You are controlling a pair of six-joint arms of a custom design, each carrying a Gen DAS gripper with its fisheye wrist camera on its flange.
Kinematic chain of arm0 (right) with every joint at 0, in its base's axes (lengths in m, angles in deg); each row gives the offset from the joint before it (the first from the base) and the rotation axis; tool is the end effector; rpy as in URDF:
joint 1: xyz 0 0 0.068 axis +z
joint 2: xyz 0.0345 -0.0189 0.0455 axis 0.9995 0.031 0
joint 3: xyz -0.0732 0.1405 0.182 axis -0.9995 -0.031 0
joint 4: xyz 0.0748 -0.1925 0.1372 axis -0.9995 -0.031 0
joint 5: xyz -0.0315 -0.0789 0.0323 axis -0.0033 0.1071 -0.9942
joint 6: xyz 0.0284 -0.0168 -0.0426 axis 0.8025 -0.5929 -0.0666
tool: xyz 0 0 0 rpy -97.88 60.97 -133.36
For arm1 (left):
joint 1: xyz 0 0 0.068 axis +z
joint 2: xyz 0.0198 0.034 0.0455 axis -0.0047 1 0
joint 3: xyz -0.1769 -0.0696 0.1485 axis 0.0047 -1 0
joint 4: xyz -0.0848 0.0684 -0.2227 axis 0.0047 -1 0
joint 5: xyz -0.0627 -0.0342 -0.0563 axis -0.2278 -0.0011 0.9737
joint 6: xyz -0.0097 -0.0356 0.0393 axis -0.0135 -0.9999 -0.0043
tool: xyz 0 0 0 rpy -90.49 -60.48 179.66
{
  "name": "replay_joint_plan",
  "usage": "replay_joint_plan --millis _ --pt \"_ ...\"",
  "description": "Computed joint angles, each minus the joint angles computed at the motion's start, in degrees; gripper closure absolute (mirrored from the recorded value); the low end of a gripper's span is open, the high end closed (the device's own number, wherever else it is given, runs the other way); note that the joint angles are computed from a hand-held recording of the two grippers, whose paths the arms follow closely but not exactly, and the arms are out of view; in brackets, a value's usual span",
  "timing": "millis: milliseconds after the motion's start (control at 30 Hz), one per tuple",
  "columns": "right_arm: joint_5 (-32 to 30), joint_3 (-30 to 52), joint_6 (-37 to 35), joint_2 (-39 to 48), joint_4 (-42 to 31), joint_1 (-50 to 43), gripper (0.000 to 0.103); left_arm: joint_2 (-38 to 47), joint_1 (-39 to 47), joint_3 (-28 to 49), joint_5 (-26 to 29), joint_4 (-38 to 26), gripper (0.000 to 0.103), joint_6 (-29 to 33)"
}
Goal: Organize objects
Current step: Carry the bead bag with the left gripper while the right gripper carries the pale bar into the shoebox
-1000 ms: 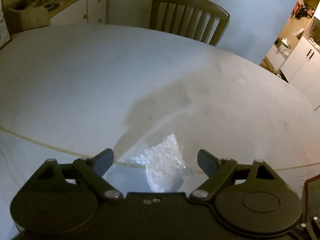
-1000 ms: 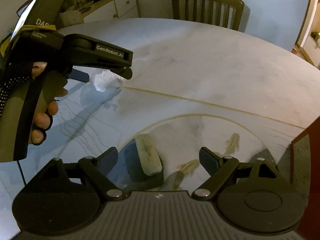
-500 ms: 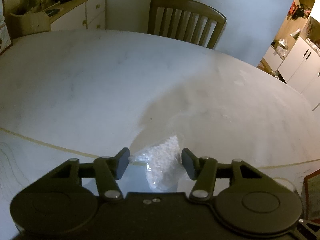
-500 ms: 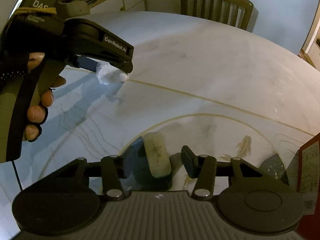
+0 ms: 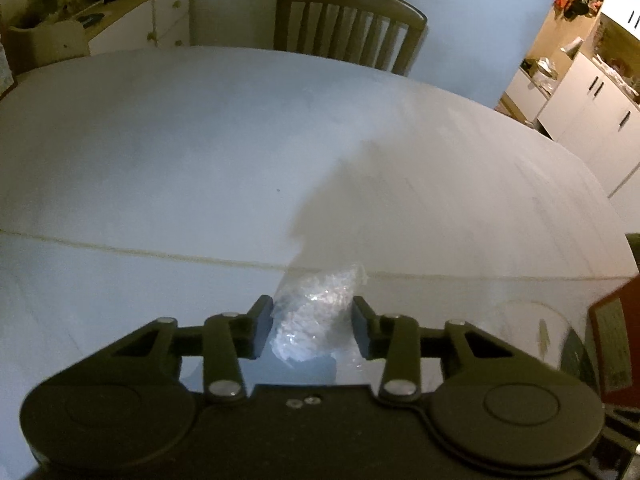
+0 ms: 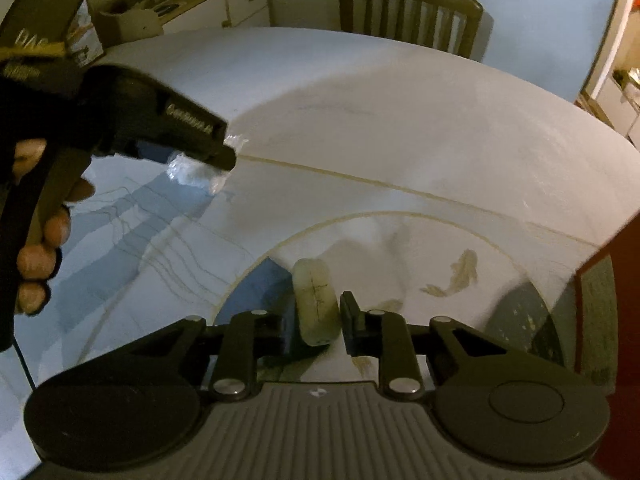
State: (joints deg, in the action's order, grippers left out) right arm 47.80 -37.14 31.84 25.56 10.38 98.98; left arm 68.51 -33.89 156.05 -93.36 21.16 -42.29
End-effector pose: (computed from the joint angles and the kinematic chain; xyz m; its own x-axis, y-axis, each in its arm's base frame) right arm 0.2336 0.0467 0.1358 -0.8301 -0.1894 -0.5244 -0.2463 0.9684 0.0402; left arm 0.3095 -0.2025 0.1459 -0.8626 0.0498 -0.5035 0.1566 0.9726 -0.1721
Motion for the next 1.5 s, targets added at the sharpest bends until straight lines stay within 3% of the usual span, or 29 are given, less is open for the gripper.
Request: replay_joint_plan --millis 500,600,800,1000,1200,1333,1500 --pt "-8.96 -3.19 2.18 -20.73 -15.63 -10.57 0.082 -12.19 -8.3 -7.35 3.43 -2.76 0.064 -5.04" --pt "-11.92 -3.56 -0.02 -26.81 -20.93 -14.56 0.082 -14.44 -10.74 -7.53 3.24 -3.43 0.064 -6.96" --pt "-23.39 -0.22 -14.15 -34.74 -35.31 -33.18 0.082 -17.2 -15.48 -4.77 1.73 -6.63 0.064 -10.02" --pt "-34.63 7.56 -34.08 -31.3 -48.42 -55.17 0.082 -14.51 -21.79 3.4 1.23 -11.07 0.064 -13.55" --pt "-40.99 16.45 -52.58 -20.07 -57.39 -72.94 0.082 -7.81 -27.42 14.27 -0.41 -14.29 0.064 -13.32" --pt "-42.92 21.87 -58.99 -12.66 -59.31 -79.61 0.083 -1.57 -31.02 23.61 -1.97 -17.55 0.064 -12.7" --pt "-44.07 28.36 -61.88 -3.94 -58.29 -84.4 0.082 7.92 -33.85 37.24 -2.86 -22.66 0.064 -12.45"
